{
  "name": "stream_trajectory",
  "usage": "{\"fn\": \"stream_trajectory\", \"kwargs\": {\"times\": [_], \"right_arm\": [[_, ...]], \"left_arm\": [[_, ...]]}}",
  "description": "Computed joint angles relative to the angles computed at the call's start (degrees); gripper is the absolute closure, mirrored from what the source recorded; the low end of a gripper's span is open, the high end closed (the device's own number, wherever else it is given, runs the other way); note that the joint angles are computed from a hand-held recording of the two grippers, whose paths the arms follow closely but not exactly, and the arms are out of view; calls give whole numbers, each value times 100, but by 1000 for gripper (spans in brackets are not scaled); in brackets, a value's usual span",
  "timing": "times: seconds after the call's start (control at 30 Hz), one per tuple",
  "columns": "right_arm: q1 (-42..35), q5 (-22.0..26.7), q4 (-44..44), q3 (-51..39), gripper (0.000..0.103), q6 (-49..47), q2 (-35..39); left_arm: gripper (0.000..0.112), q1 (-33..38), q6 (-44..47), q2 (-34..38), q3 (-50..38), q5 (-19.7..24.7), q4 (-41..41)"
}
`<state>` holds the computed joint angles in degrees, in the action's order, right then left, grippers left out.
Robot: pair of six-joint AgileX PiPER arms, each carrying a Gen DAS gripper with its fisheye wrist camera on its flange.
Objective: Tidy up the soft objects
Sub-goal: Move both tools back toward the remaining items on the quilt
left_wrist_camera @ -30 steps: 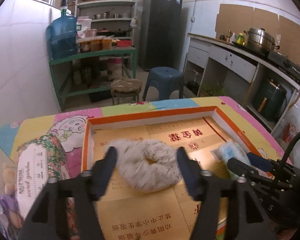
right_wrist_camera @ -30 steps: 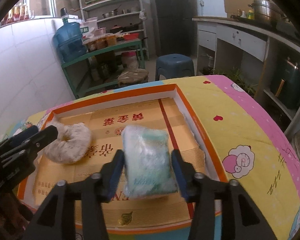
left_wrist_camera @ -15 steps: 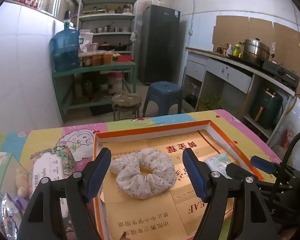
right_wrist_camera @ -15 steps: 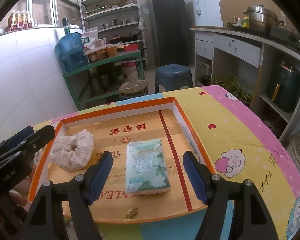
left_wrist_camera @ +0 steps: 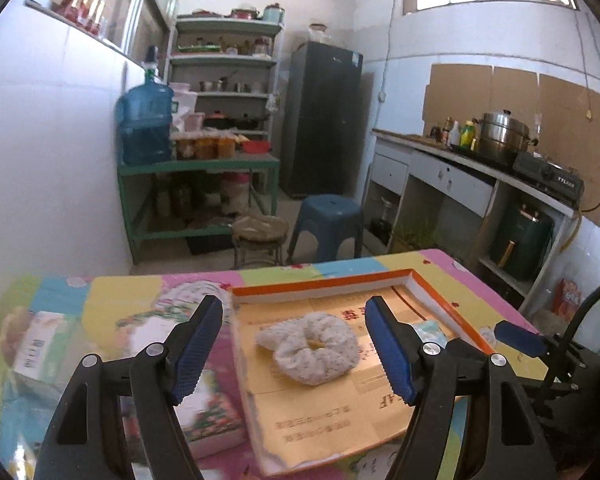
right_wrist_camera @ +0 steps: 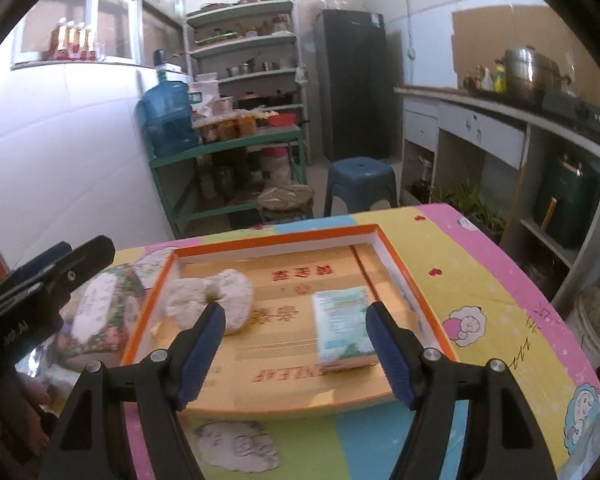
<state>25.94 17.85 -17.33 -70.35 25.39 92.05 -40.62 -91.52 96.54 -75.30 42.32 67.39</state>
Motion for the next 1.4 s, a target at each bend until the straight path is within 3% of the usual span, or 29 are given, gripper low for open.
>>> {"fn": "stream_trajectory", "kwargs": {"times": [0.1,0.3,0.47,0.83,1.03,1.33,1.4], "right_arm": [[440,81,-749,112,30,766,-188],[1187,278,-1105,29,30,1304,-273],[1834,511,-1712,-128,30,1948,-164],[2885,708,-2267,-450,30,2611,211],[3210,730,-2336,-501,30,2776,404],[3670,698,-2365,-285,30,3067,577],[3745,672,-2338,-238,30,3134,639]], "left_arm": [[37,-96,20,-467,439,244,45],[37,-54,269,-1601,1363,413,-226],[37,-36,288,-2610,2110,834,-289],[37,246,822,-4342,3080,1419,-655],[37,496,1013,-4904,3493,1576,-862],[37,990,1187,-5573,4261,1342,-1237],[37,727,941,-5668,4413,1548,-1143]]}}
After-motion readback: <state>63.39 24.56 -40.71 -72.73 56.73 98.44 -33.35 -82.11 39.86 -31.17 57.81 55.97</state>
